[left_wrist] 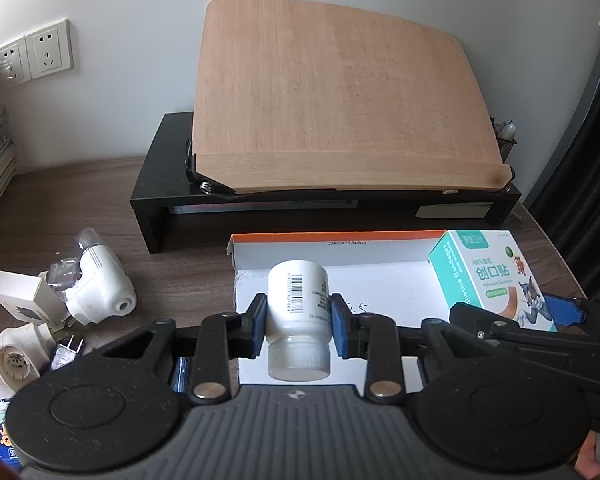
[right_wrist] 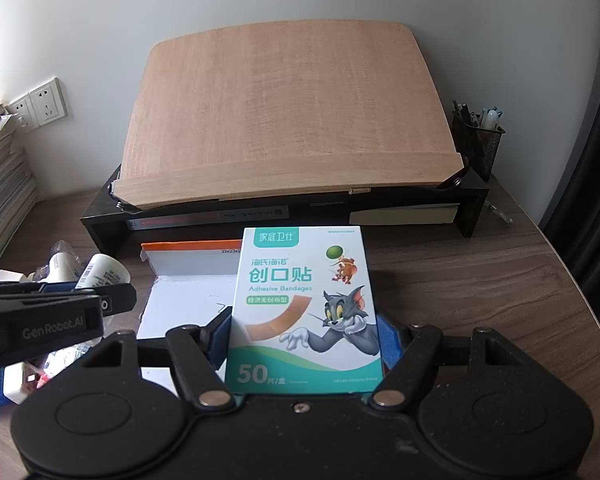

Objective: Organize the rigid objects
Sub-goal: 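Carry the pill bottle and bandage box over the white box with both grippers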

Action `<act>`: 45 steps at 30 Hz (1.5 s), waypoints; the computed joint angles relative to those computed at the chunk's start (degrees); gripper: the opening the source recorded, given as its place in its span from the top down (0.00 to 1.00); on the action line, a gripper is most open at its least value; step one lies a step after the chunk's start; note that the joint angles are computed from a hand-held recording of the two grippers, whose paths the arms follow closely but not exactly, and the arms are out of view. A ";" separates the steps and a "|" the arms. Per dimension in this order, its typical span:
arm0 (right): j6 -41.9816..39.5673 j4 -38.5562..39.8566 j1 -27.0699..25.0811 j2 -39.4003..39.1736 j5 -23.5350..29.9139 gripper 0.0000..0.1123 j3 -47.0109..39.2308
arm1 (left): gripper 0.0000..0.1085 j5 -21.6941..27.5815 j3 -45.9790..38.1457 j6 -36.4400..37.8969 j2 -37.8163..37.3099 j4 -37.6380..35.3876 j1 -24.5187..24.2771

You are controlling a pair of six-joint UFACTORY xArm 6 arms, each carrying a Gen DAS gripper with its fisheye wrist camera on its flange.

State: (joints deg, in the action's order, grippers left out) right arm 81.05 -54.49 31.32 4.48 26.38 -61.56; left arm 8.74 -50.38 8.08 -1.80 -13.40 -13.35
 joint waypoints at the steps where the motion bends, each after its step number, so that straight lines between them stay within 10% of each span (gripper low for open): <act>1: 0.01 -0.07 0.00 0.16 -0.04 0.25 -0.19 | 0.69 0.10 -0.27 -0.38 0.26 0.47 0.10; 45: -6.43 4.83 -1.85 6.51 -1.69 0.25 -5.18 | 0.69 0.45 -4.82 0.88 6.70 0.04 0.44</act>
State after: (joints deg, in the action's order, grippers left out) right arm 74.62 -49.66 29.47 10.99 24.69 -66.74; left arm 9.19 -55.20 8.96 4.90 -13.36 -12.91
